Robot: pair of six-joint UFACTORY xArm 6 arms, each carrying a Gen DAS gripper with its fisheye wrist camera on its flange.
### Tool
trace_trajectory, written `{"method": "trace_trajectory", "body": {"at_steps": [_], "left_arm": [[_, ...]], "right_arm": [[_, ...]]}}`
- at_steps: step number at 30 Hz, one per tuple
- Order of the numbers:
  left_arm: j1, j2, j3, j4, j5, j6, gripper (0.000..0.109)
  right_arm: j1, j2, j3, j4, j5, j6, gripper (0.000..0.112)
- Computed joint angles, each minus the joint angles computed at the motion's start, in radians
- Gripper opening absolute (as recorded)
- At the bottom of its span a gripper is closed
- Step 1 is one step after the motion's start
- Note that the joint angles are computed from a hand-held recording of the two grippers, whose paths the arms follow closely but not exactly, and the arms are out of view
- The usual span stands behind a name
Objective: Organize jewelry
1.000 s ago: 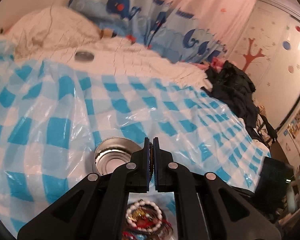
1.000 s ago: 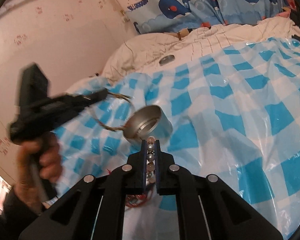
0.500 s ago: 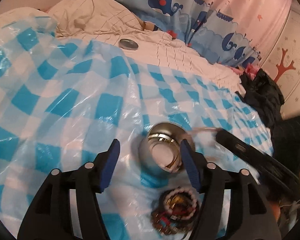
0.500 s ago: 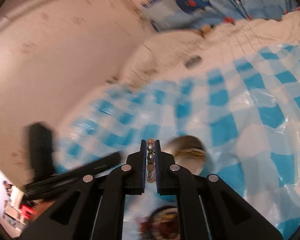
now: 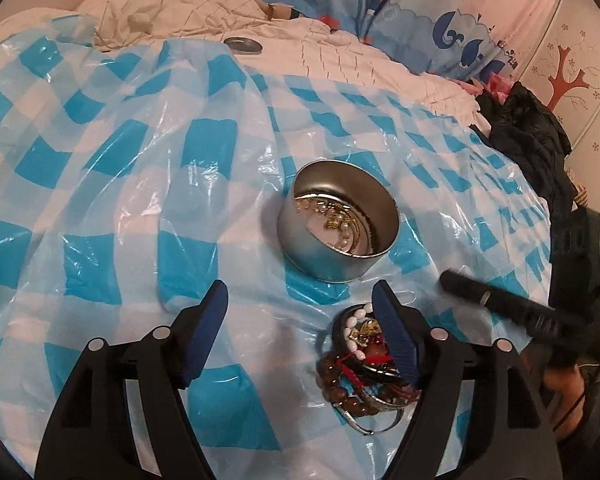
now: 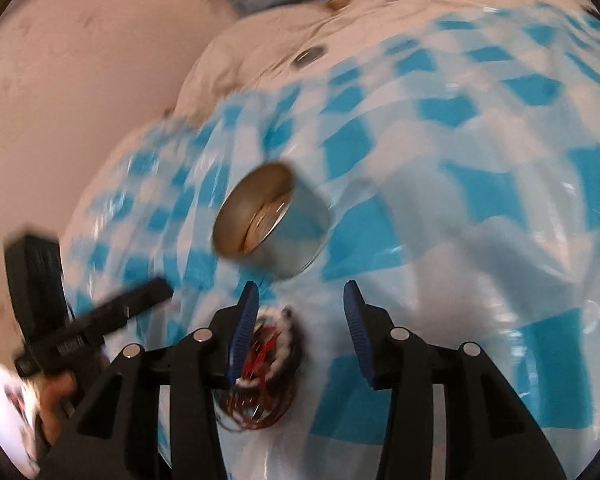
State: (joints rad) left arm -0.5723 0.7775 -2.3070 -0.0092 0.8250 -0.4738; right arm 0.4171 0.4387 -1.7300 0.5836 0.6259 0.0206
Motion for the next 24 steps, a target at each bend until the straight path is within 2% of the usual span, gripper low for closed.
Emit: {"method": "trace_trajectory", "body": {"at_steps": [3,7,13,15,17,19,24], "left_arm": [[-0.002,0.004,-0.010,0.010,-0.003,-0.010,0.077],[-0.003,0.011,-0.026,0.019,0.017,-0.016,0.081],[0.005,-0.012,0.013,0.023,-0.004,-0.048,0.083],[0.005,-0.015,0.017,0.027,-0.004,-0.051,0.083],[0.006,-0.014,0.014,0.026,0.001,-0.049,0.084],[0.006,-0.014,0.014,0.029,0.007,-0.053,0.084],[0.009,-0.012,0.014,0.038,0.013,-0.066,0.086]], "right_arm": [[0.019,0.009,-0.014,-0.075,0.019,0.007,0.044],[0.025,0.035,-0.032,-0.081,0.042,0.008,0.036],[0.040,0.071,-0.071,-0.130,0.060,0.017,0.034],[0.045,0.078,-0.078,-0.149,0.061,0.019,0.028],[0.050,0.082,-0.084,-0.182,0.058,0.033,0.014],[0.051,0.070,-0.067,-0.184,0.036,0.027,0.008],[0.053,0.032,-0.023,-0.093,-0.040,-0.047,0.008]]}}
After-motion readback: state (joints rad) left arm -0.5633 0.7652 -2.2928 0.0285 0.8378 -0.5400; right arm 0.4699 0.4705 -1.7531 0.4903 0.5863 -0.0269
